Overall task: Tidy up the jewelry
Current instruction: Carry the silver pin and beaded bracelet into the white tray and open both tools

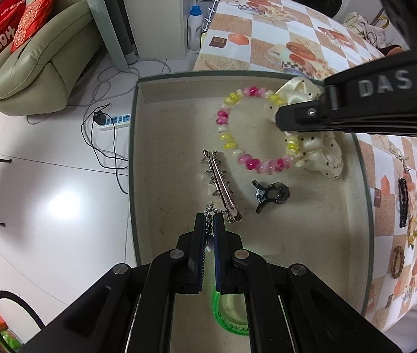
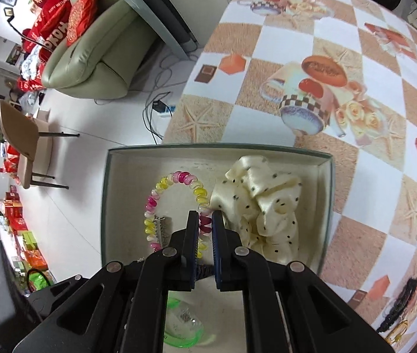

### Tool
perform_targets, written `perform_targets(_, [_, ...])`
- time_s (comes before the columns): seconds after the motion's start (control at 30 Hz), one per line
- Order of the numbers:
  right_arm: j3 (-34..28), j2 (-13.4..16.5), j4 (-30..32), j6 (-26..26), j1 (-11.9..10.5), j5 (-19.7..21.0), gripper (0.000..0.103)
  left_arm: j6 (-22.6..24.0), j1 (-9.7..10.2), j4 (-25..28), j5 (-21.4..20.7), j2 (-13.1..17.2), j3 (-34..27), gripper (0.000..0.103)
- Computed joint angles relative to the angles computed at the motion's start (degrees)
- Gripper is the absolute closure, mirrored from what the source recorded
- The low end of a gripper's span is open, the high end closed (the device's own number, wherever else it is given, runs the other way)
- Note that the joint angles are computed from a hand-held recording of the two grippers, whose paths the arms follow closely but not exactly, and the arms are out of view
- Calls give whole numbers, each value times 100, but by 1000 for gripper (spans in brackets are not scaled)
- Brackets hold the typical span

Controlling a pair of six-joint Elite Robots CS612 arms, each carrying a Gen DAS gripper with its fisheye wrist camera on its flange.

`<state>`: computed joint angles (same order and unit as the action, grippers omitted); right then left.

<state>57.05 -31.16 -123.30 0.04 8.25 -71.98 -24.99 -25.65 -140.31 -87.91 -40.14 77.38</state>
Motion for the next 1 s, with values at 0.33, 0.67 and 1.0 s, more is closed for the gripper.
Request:
perform_targets(0.33, [-300, 209, 341, 92, 26, -112, 93, 160, -38, 182, 105, 62, -72, 94])
perform_targets(0.67, [-436, 303, 643, 253, -42, 200, 74, 117, -50, 466, 246, 85, -153, 94])
perform_targets(1.0, [70, -13, -185, 740, -191, 1030, 51, 239, -70, 460, 347, 57, -140, 94])
